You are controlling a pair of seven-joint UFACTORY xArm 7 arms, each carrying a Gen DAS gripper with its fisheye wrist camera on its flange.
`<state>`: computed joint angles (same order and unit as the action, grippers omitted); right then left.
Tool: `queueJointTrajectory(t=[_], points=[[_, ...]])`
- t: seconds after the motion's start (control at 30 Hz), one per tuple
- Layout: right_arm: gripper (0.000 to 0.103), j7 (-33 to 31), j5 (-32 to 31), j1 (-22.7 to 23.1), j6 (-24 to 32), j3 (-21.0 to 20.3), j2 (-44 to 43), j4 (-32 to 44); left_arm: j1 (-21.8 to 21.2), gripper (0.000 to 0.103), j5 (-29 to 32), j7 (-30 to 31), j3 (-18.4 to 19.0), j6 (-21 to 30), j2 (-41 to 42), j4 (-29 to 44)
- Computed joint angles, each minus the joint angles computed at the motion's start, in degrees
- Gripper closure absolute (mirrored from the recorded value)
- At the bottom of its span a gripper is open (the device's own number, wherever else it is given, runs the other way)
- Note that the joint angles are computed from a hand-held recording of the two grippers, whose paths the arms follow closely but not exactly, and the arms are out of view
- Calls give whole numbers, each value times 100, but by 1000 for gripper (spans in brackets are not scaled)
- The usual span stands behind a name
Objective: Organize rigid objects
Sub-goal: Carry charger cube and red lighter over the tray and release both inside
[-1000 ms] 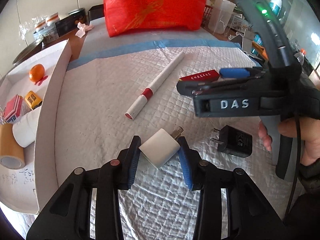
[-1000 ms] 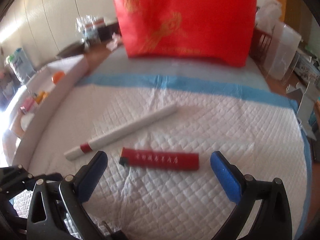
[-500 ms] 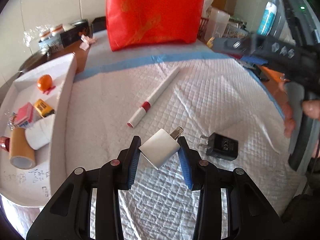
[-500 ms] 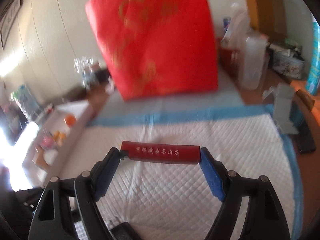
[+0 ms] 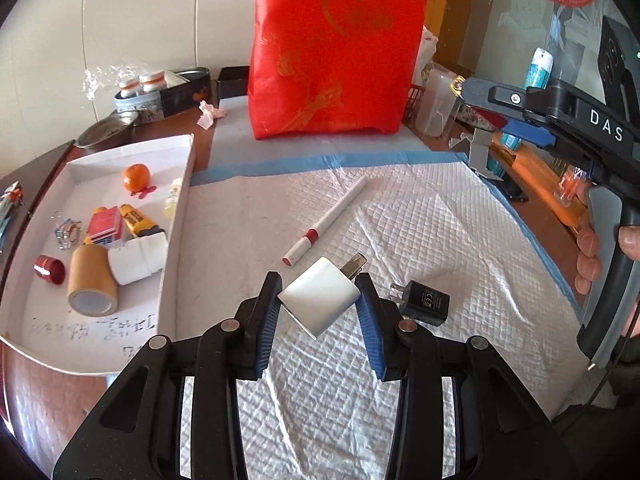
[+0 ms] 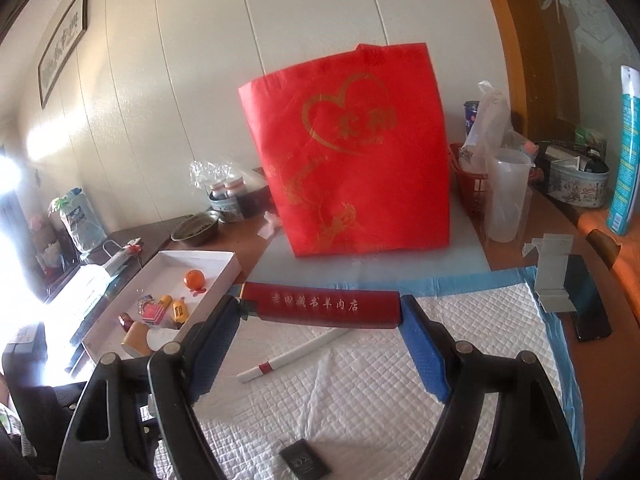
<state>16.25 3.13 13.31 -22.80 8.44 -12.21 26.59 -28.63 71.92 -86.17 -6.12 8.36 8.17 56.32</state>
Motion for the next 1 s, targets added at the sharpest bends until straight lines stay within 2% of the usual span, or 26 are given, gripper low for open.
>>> queueJointTrajectory(t=[0.17, 0.5, 0.7, 1.0], points=[[22, -37, 315, -155, -115, 176, -287, -203, 122, 66, 503, -577, -39, 68, -413, -247], [22, 171, 564, -141, -427, 313, -540, -356, 902, 66, 1602, -1970, -418, 104, -1458, -734], [22, 105, 845, -203, -546, 573, -657, -351, 1226, 66, 1882, -2354, -460, 115, -2018, -1058], [22, -11, 1206, -146, -652, 845, -562, -211, 1628, 66, 1870, -2393, -420, 127, -2745, -1508]])
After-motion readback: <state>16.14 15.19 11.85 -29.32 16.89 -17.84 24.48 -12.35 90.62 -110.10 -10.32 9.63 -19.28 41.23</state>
